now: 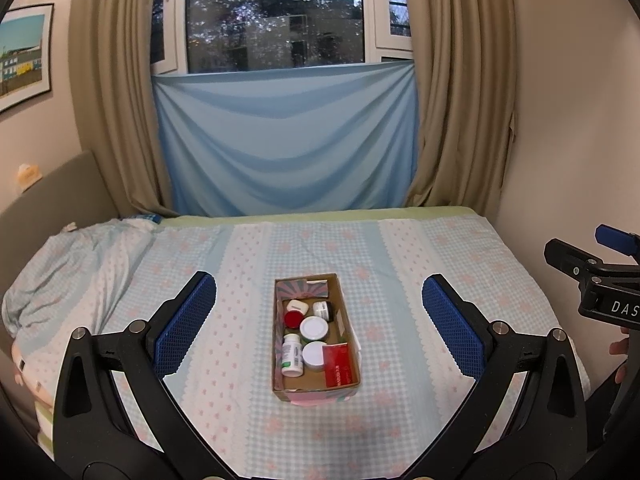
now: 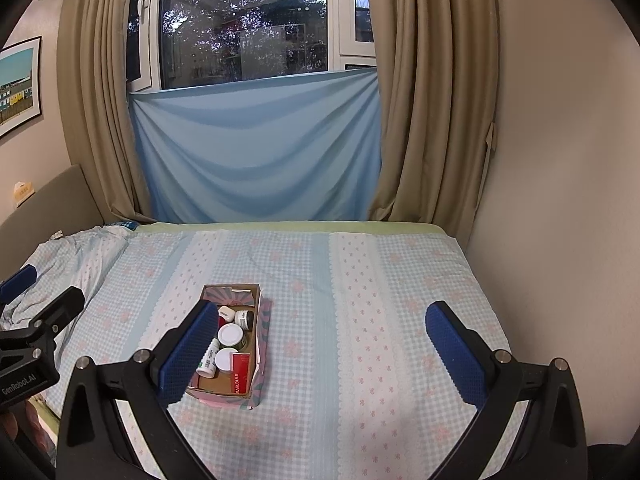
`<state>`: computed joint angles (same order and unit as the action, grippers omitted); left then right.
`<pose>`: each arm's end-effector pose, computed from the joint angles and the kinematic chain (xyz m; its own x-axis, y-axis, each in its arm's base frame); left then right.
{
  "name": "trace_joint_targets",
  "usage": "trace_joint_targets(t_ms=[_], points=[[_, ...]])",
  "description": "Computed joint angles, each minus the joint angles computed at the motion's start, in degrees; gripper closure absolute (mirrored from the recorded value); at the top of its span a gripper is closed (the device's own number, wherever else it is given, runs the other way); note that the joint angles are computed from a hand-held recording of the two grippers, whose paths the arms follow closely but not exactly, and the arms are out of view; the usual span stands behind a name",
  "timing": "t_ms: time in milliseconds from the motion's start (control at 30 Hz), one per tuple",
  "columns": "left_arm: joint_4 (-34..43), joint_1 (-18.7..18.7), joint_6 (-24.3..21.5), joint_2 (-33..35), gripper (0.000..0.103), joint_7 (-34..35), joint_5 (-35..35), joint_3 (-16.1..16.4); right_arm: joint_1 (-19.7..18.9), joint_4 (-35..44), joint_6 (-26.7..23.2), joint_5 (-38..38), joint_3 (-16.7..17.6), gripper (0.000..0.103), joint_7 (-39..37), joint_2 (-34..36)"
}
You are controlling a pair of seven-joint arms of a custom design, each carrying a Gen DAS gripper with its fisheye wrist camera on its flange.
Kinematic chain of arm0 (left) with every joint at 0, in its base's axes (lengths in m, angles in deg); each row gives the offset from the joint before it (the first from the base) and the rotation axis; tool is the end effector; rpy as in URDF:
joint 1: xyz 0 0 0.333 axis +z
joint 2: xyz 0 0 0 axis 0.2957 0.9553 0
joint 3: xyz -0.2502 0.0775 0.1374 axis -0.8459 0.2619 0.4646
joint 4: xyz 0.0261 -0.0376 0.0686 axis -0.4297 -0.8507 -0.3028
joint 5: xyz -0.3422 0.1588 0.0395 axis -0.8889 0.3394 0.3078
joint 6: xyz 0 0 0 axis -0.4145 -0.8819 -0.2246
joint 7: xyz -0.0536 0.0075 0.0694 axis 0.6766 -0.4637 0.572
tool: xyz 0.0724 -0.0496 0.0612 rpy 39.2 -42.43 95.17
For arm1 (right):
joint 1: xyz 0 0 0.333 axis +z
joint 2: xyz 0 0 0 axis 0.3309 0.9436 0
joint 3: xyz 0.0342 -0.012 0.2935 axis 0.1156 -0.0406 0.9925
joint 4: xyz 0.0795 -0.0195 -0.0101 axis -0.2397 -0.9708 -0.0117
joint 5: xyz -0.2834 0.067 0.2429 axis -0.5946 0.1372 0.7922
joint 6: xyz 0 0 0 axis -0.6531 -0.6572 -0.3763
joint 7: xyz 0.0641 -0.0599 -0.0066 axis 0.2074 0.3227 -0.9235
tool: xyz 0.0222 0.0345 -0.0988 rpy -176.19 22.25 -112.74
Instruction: Organize rigid objects
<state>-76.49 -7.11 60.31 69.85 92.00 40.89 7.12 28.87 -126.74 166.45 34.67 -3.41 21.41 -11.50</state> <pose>0.4991 -0.3059 0.7935 0.1650 -0.9858 -0.0323 -0.5058 -0.0565 -0.8608 0.5305 0.1095 0.7995 0.1829 -0.9827 0.0284 -0.5880 -0.1325 -0.7979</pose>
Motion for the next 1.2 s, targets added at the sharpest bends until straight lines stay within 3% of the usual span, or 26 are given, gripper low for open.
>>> trace_joint_targets(t_ms=[400, 1000, 1200], points=[[-1.12, -0.07, 0.38, -0.38, 0.000, -0.95, 1.45, 0.05, 0.09, 0.67, 0.27, -0.26, -0.07, 0.000, 0.10, 0.62], [-7.82, 2.14, 6.01, -4.54, 0.000, -8.94, 6.69, -1.00, 0.03, -1.45, 2.38, 0.87, -0.17, 0.000, -1.04, -0.14], [-7.84, 2.13, 4.51, -4.38, 0.000, -9.14, 9.46, -1.67, 0.04, -1.41, 2.52, 0.76, -0.07, 0.000, -1.03, 0.10]])
